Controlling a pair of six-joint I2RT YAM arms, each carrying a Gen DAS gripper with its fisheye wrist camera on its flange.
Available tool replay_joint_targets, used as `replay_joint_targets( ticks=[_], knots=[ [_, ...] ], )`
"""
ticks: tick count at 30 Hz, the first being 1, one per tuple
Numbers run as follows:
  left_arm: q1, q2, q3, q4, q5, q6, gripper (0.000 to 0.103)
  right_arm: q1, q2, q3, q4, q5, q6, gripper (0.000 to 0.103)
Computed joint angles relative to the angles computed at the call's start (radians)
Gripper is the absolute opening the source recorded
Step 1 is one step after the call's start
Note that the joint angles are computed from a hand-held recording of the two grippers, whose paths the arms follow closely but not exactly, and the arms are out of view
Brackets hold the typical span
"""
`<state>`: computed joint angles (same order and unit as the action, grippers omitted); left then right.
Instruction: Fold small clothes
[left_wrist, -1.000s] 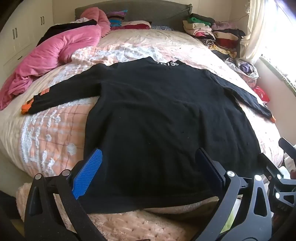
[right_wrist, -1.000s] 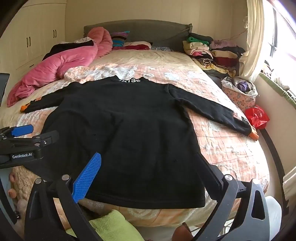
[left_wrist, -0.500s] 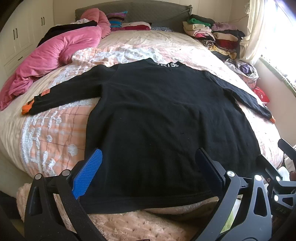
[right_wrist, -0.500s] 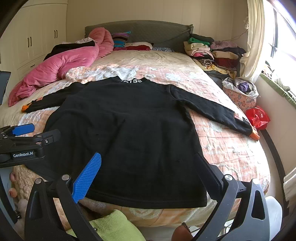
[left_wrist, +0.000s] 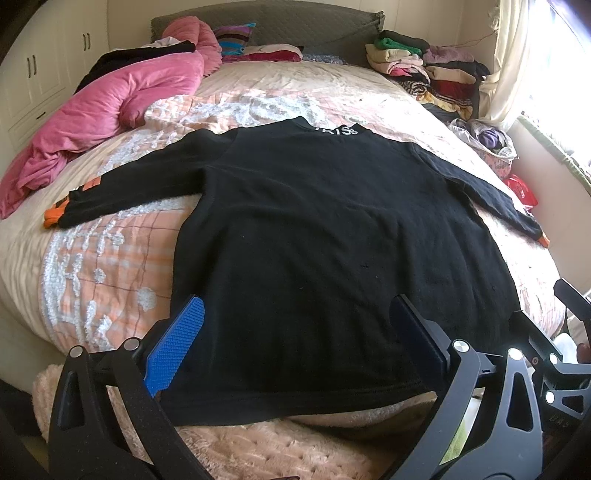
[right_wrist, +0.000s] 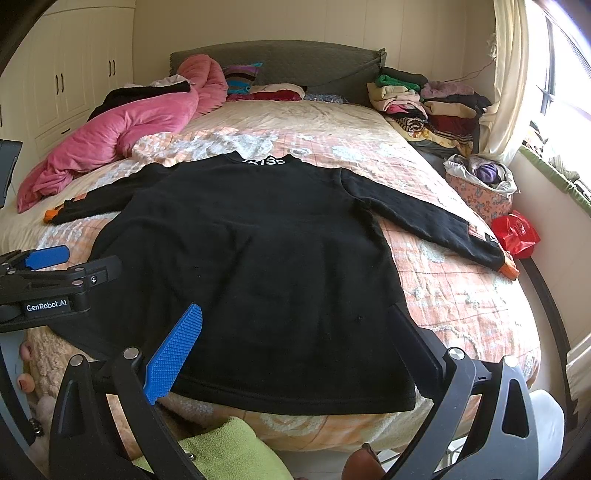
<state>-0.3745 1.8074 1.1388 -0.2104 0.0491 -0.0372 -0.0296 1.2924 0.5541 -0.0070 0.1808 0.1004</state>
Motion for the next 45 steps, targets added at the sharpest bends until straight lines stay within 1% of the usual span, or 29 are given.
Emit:
replay_joint_targets(
  ticks=[20,28,45],
  knots=[
    [0.013,-0.004,0.000,0.003,0.010,0.005,0.094,0.007,0.007,0.006,-0.002,0.003,0.006,0.099],
    [0.013,-0.003,0.001,0.002,0.009,0.006,0.094,0.022,0.029,0.015,0.010,0.011,0.013,0.099],
    [0.027,-0.001,0.002,0.008,0.009,0.022,0.094,0.015,0.052,0.015,0.038,-0.009,0.004,0.099]
  ],
)
